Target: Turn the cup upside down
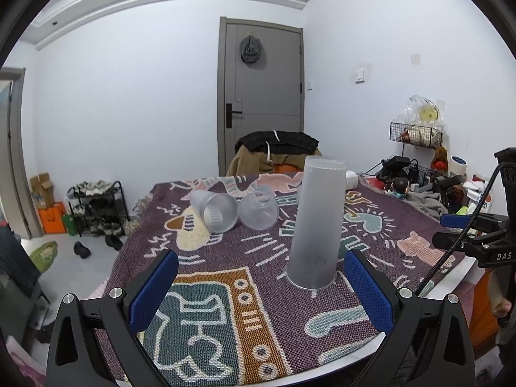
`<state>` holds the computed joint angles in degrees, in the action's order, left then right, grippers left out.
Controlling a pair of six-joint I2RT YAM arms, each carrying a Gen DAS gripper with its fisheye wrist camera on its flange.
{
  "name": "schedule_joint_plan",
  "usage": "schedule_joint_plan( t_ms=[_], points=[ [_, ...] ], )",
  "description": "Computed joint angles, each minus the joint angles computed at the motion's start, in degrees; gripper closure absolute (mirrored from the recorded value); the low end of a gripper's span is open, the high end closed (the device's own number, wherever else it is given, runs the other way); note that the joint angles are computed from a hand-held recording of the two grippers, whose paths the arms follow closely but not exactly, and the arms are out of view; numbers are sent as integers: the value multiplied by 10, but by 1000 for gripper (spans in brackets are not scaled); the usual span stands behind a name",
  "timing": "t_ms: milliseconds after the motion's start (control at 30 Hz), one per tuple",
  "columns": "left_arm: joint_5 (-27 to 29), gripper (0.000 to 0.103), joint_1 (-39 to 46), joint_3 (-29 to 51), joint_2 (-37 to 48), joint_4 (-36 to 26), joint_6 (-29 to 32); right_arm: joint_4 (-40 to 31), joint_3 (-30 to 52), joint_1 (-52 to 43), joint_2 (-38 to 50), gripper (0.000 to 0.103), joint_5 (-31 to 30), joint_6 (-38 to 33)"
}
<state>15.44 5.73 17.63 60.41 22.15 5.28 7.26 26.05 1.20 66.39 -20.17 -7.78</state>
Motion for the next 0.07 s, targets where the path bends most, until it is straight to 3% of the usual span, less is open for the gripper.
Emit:
schedule_joint_plan(
  t_ms=[67],
  points=[
    [4, 0, 1, -1, -3, 1, 1, 2, -1, 0, 0, 21, 0, 1]
  ],
)
